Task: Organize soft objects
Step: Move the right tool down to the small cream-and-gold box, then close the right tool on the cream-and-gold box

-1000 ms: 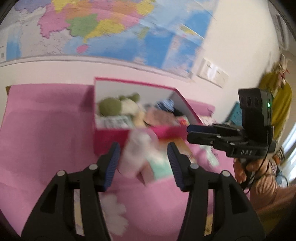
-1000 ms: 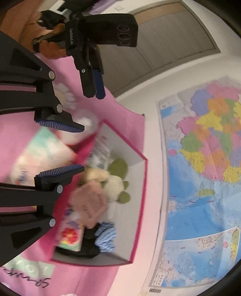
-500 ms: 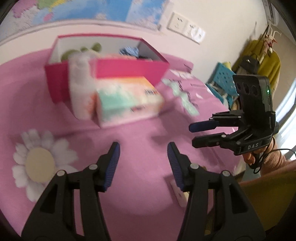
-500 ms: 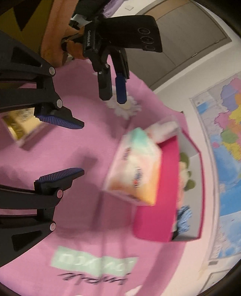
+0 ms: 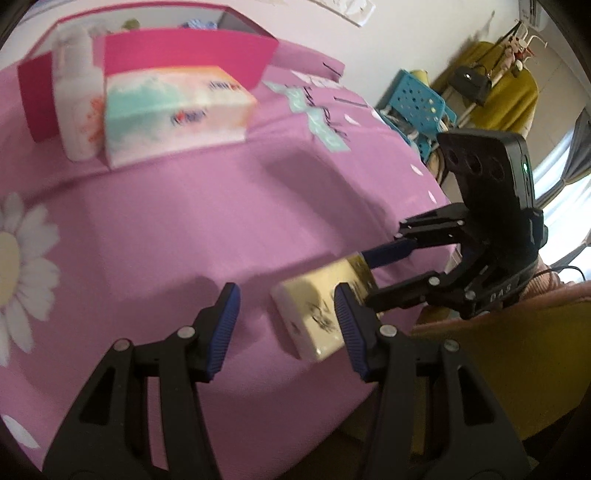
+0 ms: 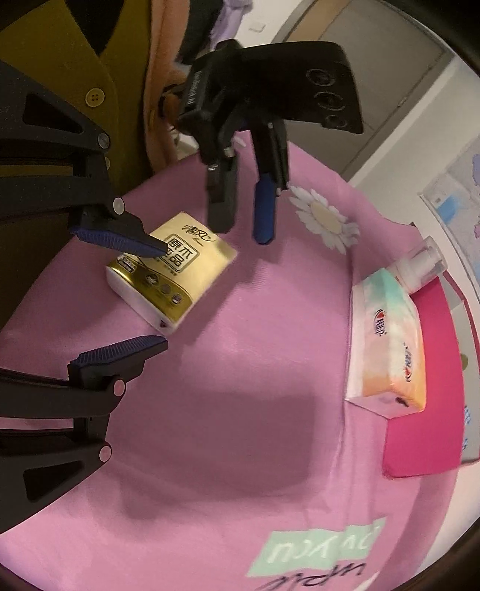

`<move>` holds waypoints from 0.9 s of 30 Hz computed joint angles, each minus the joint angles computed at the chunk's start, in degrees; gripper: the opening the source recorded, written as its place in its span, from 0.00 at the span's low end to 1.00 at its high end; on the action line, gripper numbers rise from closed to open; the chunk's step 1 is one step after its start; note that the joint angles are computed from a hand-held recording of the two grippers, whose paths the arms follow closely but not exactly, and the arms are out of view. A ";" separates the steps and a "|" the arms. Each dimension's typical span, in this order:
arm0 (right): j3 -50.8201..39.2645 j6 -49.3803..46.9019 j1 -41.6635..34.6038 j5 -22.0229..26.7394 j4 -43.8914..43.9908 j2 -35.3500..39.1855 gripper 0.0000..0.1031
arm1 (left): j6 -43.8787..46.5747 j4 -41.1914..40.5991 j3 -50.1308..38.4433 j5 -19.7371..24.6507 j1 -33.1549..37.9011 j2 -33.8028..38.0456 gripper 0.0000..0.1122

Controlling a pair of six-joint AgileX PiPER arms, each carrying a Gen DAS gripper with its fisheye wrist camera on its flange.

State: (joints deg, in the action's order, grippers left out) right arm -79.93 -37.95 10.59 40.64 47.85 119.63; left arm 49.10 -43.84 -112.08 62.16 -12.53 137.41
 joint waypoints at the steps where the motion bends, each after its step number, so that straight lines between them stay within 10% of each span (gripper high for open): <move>1: 0.94 -1.46 -0.17 -0.35 1.94 -0.09 0.44 | 0.24 0.22 0.29 0.49 -0.13 0.03 0.48; 27: 2.23 -4.52 2.85 -9.17 4.62 -1.04 0.36 | -2.23 2.55 0.71 -3.94 -1.26 -1.54 0.38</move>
State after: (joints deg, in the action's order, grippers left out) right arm -77.70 -42.46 13.45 31.47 52.47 118.59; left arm 46.87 -41.29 -111.37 58.23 -13.79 135.88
